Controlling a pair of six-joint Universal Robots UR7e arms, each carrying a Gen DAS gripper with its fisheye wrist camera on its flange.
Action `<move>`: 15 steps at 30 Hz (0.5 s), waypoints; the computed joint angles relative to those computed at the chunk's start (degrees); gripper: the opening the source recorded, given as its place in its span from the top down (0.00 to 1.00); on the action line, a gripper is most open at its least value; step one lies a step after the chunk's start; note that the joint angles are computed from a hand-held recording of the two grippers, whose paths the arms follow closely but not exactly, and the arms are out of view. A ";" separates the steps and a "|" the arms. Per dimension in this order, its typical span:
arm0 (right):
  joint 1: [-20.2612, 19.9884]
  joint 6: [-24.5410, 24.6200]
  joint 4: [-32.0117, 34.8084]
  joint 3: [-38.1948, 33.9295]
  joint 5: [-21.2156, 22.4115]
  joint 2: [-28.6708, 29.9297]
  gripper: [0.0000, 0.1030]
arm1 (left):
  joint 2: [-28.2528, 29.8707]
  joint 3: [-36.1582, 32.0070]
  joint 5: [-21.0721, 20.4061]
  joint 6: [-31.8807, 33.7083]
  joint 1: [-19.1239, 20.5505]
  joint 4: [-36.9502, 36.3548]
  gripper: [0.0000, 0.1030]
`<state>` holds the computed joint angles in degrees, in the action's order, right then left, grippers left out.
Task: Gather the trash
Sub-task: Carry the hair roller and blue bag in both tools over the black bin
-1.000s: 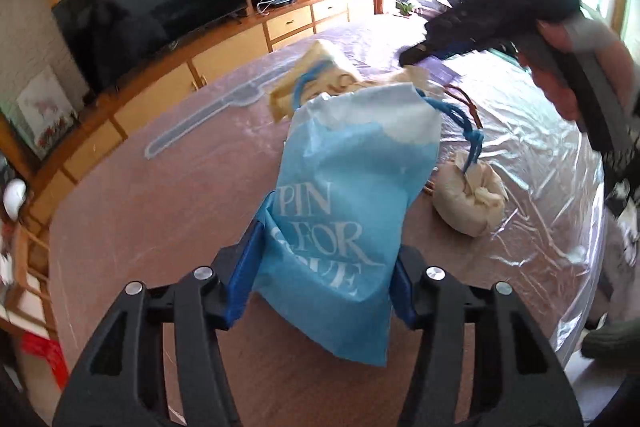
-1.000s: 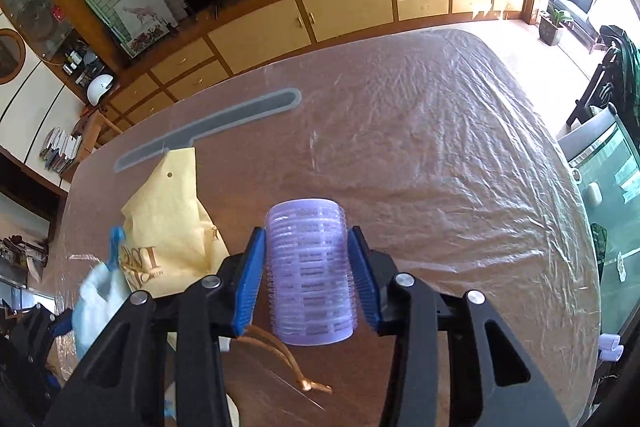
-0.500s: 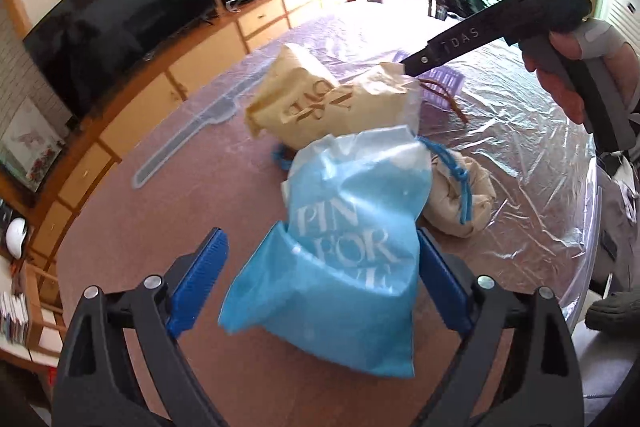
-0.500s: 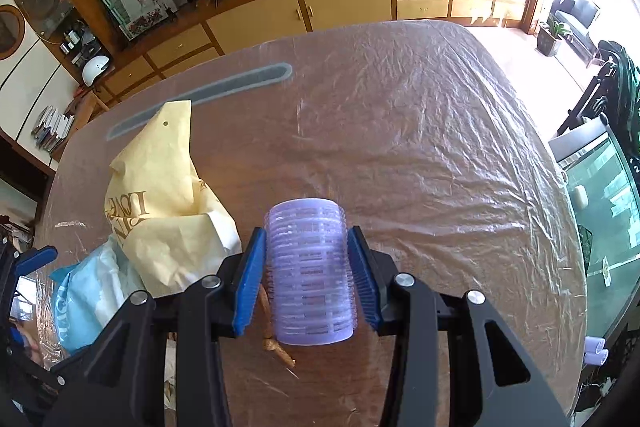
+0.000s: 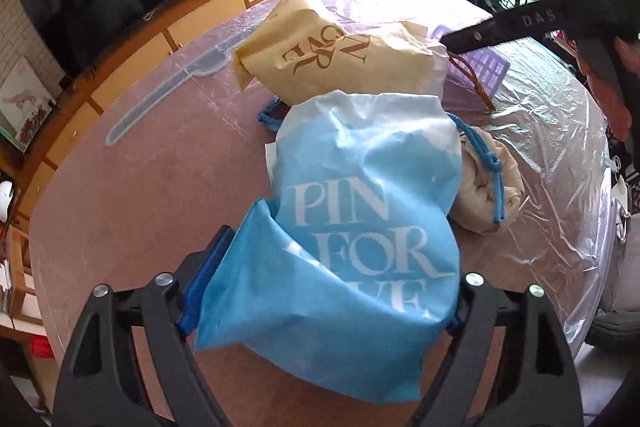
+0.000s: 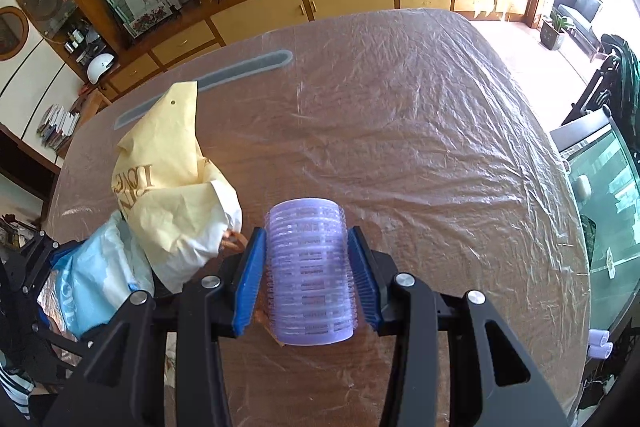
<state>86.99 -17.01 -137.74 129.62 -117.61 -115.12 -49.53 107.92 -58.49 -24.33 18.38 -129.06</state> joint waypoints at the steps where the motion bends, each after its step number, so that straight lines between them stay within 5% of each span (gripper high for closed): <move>1: 0.19 -0.35 -0.08 0.29 -0.52 -0.19 0.57 | -0.16 0.45 0.08 -0.62 -0.28 -0.07 0.18; 5: -0.47 -1.19 -0.30 1.36 -0.90 -1.05 0.47 | -0.84 1.65 1.24 -3.51 -1.64 0.60 0.18; 11: -0.18 -4.87 -2.90 3.63 -3.06 -2.15 0.59 | -0.78 2.20 1.81 -6.19 -2.72 0.60 0.31; 15: -1.89 -4.51 -1.52 3.62 1.53 -5.69 0.59 | -0.97 2.69 2.18 -10.62 -3.82 -0.67 0.44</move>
